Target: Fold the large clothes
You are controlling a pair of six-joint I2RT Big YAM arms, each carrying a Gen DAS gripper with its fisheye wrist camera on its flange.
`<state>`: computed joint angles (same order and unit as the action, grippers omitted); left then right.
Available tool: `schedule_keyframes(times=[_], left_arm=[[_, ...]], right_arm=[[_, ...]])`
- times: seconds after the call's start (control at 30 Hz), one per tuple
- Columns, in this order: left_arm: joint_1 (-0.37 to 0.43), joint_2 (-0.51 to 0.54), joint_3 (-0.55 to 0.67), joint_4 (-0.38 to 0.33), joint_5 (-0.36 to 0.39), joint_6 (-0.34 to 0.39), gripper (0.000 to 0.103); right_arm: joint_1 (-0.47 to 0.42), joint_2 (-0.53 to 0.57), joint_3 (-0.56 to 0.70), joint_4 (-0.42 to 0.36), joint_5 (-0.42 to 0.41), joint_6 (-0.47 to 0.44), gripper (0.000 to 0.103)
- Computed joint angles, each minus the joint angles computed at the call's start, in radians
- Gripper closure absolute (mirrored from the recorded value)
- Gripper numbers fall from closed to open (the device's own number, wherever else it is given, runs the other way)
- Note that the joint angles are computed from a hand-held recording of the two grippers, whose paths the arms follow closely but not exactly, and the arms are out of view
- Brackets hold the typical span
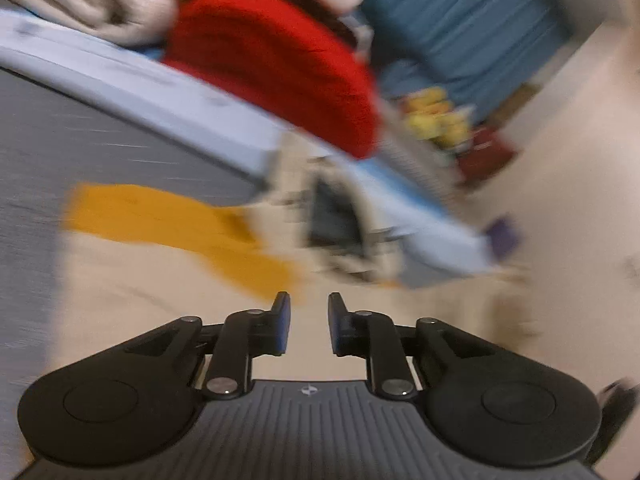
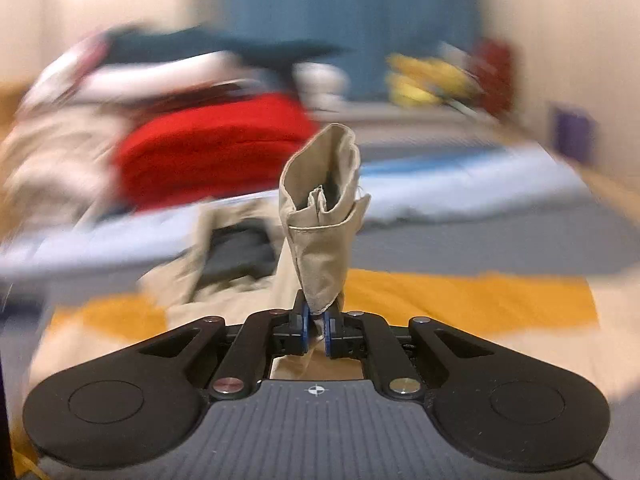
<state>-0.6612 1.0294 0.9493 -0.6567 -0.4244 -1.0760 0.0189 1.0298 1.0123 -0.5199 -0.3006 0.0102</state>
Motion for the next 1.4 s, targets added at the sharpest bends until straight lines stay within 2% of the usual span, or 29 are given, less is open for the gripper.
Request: schedule_keyframes(times=[0.07, 0.13, 0.2, 0.3, 0.43, 0.5, 0.57, 0.63, 0.7, 0.73, 0.77, 0.8, 0.83, 0.87, 0.9, 0.93, 0.97, 1.03, 1.1, 1.13, 1.17, 1.2, 1.27, 1.3, 1.33, 1.4], left_arm=[[0.008, 0.048, 0.043, -0.158, 0.005, -0.038, 0.082], [0.022, 0.099, 0.074, -0.254, 0.049, -0.065, 0.082], [0.034, 0.144, 0.087, -0.317, 0.106, -0.080, 0.082], [0.039, 0.201, 0.114, -0.385, 0.122, -0.081, 0.082], [0.053, 0.245, 0.136, -0.443, 0.131, -0.065, 0.082], [0.044, 0.226, 0.121, -0.455, 0.122, -0.060, 0.082], [0.035, 0.227, 0.126, -0.464, 0.115, -0.050, 0.079], [0.035, 0.225, 0.119, -0.456, 0.117, -0.040, 0.079], [0.036, 0.227, 0.122, -0.460, 0.117, -0.036, 0.079], [0.043, 0.229, 0.119, -0.455, 0.119, -0.027, 0.078], [0.043, 0.231, 0.120, -0.459, 0.119, -0.025, 0.078], [0.042, 0.233, 0.121, -0.460, 0.118, -0.023, 0.077], [0.040, 0.235, 0.123, -0.460, 0.118, -0.022, 0.077], [0.041, 0.235, 0.122, -0.459, 0.120, -0.017, 0.077], [0.041, 0.235, 0.123, -0.459, 0.120, -0.015, 0.076], [0.041, 0.237, 0.124, -0.460, 0.118, -0.014, 0.073], [0.041, 0.237, 0.125, -0.462, 0.115, -0.013, 0.072], [0.041, 0.235, 0.128, -0.461, 0.107, -0.013, 0.071], [0.037, 0.225, 0.127, -0.441, 0.094, -0.016, 0.071], [0.035, 0.217, 0.124, -0.421, 0.092, -0.013, 0.071], [0.034, 0.210, 0.120, -0.399, 0.100, -0.006, 0.071], [0.034, 0.209, 0.116, -0.386, 0.113, -0.003, 0.071], [0.038, 0.229, 0.118, -0.402, 0.145, 0.000, 0.071], [0.038, 0.247, 0.123, -0.428, 0.148, 0.000, 0.071], [0.036, 0.259, 0.127, -0.444, 0.141, 0.003, 0.072], [0.030, 0.264, 0.142, -0.460, 0.126, 0.005, 0.071]], right_arm=[[-0.044, 0.061, 0.047, -0.069, 0.017, 0.082, 0.097], [-0.072, 0.120, 0.090, -0.151, 0.016, 0.139, 0.096], [-0.091, 0.170, 0.122, -0.219, 0.040, 0.202, 0.095], [-0.100, 0.200, 0.141, -0.244, 0.095, 0.268, 0.092], [-0.107, 0.166, 0.107, -0.189, 0.155, 0.304, 0.092], [-0.110, 0.162, 0.101, -0.160, 0.124, 0.311, 0.090], [-0.111, 0.154, 0.087, -0.114, 0.057, 0.332, 0.087], [-0.135, 0.129, 0.059, -0.017, -0.064, 0.383, 0.087], [-0.186, 0.101, 0.016, 0.125, -0.210, 0.455, 0.087], [-0.198, 0.096, 0.005, 0.172, -0.255, 0.497, 0.087], [-0.200, 0.096, 0.008, 0.168, -0.252, 0.509, 0.087], [-0.192, 0.102, 0.024, 0.114, -0.195, 0.488, 0.087], [-0.184, 0.116, 0.050, 0.023, -0.117, 0.436, 0.087], [-0.161, 0.146, 0.088, -0.096, 0.015, 0.369, 0.083], [-0.137, 0.177, 0.116, -0.196, 0.171, 0.339, 0.078], [-0.126, 0.193, 0.126, -0.245, 0.280, 0.357, 0.075], [-0.128, 0.204, 0.129, -0.271, 0.343, 0.395, 0.075], [-0.144, 0.206, 0.132, -0.264, 0.320, 0.415, 0.075], [-0.142, 0.180, 0.113, -0.179, 0.276, 0.402, 0.075], [-0.137, 0.170, 0.101, -0.128, 0.243, 0.396, 0.074], [-0.146, 0.153, 0.084, -0.105, 0.186, 0.382, 0.068], [-0.151, 0.168, 0.103, -0.115, 0.122, 0.373, 0.065], [-0.159, 0.224, 0.143, -0.199, 0.003, 0.363, 0.060], [-0.156, 0.259, 0.168, -0.270, -0.014, 0.352, 0.060], [-0.146, 0.301, 0.199, -0.358, 0.013, 0.323, 0.061], [-0.124, 0.342, 0.224, -0.442, 0.067, 0.255, 0.061]])
